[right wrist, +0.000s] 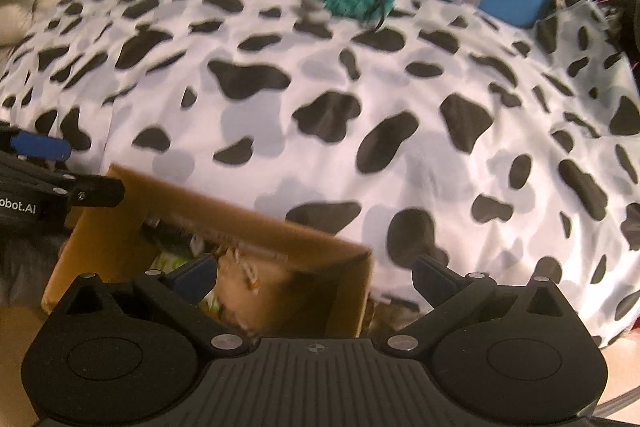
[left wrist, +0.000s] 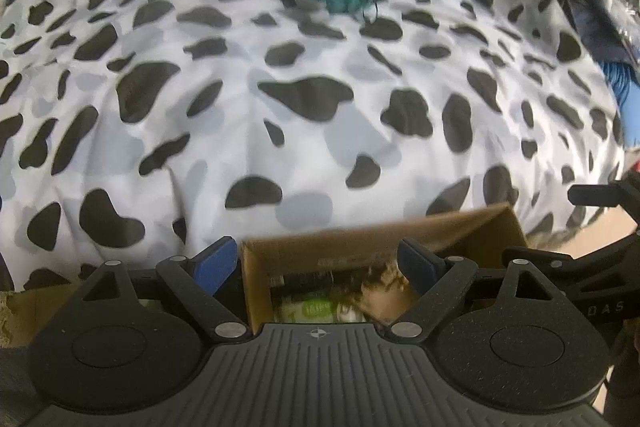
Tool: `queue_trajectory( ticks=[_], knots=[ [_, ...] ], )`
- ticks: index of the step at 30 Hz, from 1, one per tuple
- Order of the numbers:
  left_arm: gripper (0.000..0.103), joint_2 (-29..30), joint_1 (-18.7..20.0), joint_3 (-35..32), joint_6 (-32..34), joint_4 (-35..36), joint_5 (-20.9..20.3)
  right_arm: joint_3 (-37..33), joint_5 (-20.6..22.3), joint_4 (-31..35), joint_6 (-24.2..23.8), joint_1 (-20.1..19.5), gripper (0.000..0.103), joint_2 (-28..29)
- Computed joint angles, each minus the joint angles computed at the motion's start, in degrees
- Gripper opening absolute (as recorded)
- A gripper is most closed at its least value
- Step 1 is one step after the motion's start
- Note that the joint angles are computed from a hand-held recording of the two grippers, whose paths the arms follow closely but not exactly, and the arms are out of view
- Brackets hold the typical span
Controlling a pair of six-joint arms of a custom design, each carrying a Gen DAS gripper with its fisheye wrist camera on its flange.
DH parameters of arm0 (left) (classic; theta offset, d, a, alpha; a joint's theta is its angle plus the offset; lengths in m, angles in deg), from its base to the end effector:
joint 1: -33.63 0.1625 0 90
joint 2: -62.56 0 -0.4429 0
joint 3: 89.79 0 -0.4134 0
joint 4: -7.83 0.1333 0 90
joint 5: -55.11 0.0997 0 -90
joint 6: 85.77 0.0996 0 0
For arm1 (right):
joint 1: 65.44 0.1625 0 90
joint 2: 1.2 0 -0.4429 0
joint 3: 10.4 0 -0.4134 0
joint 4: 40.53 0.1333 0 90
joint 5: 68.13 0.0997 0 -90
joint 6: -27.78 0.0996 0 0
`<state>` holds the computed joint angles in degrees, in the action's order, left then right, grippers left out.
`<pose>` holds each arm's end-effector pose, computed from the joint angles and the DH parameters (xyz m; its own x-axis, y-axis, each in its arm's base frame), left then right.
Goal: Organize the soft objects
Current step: 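Move both grippers back over the loofah and earbud case on the sheet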
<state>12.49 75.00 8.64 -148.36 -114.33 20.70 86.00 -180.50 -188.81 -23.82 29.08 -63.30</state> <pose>-0.3371 -0.5840 0.1113 -0.7322 -0.2982 -0.6124 0.1535 0.8037 -0.5749 0.1485 -0.6677 0.2773 -0.5238 -0.6633 0.5345 -0.7767 0.6295 0.0201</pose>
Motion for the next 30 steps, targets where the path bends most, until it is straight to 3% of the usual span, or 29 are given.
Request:
queue_trajectory(
  ticks=[14,22,30],
  knots=[
    [0.088,0.4,-2.1,2.0,2.4,-5.3,9.8,2.6,7.0,-11.9,-2.1,-0.6,0.103,-1.1],
    [0.088,1.0,-2.7,2.5,6.6,-8.8,12.2,3.6,7.9,-16.2,-3.6,-0.6,0.103,-1.1],
    [0.088,1.2,-2.8,1.4,3.5,-2.9,13.6,4.5,8.7,-19.3,-4.3,-0.5,0.103,-1.3]
  ],
)
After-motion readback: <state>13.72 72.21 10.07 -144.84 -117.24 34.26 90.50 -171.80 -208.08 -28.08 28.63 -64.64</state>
